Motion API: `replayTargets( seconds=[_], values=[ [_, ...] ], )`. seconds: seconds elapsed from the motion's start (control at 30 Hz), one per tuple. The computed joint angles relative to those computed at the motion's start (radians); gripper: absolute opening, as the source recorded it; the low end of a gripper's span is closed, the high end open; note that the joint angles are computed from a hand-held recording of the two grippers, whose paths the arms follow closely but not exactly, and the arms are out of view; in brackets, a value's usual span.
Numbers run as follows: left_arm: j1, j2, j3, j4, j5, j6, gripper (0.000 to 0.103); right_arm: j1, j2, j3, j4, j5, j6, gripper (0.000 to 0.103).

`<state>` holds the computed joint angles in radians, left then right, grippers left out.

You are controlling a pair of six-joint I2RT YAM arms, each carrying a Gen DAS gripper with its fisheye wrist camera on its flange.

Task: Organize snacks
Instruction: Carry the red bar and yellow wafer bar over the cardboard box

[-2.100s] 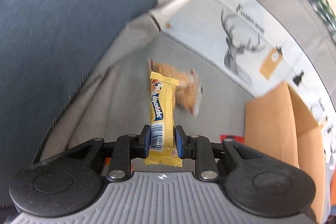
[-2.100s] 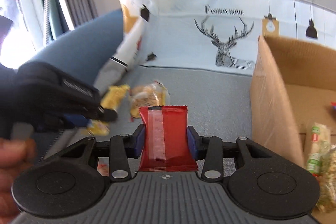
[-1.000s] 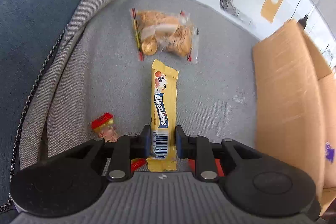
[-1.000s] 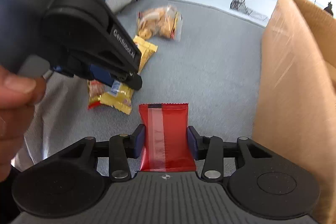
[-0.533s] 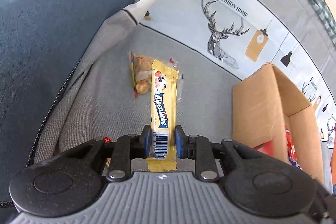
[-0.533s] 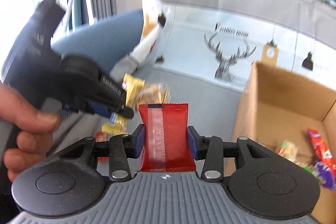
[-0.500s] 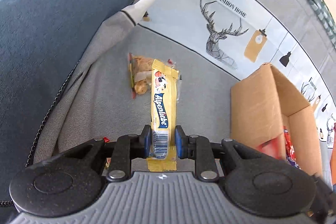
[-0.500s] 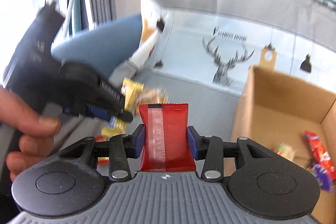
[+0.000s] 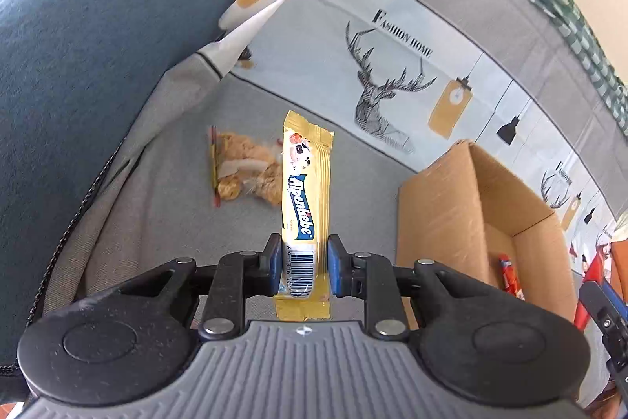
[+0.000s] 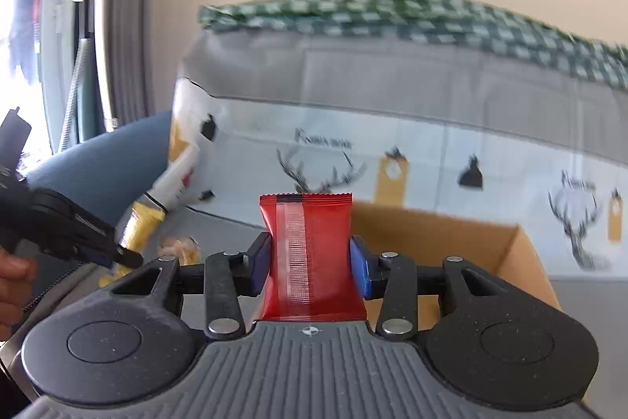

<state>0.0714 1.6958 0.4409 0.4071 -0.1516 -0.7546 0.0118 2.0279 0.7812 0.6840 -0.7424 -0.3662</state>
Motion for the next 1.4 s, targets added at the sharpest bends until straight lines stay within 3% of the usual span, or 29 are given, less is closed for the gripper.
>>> replayTargets(
  seconds=[0.13,0.43,0.93,1.4],
  values=[
    [-0.037,0.004,0.014,0.035,-0.009,-0.003,0.025,-0.056,0.028,0.018,0.051,-0.053,0.032,0.044],
    [-0.121,0.058,0.07,0.12,-0.03,-0.01,0.025,-0.135,0.1,0.094,0.036,-0.027,-0.045,0.044],
    [-0.317,0.134,0.128,0.293,-0.133,0.034,0.025,-0.191,0.156,0.154,0.068,0.015,0.024,0.044],
    [-0.393,0.212,0.183,0.361,-0.104,0.102,0.025,-0.178,0.173,0.157,0.097,0.068,0.045,0.044]
  ],
)
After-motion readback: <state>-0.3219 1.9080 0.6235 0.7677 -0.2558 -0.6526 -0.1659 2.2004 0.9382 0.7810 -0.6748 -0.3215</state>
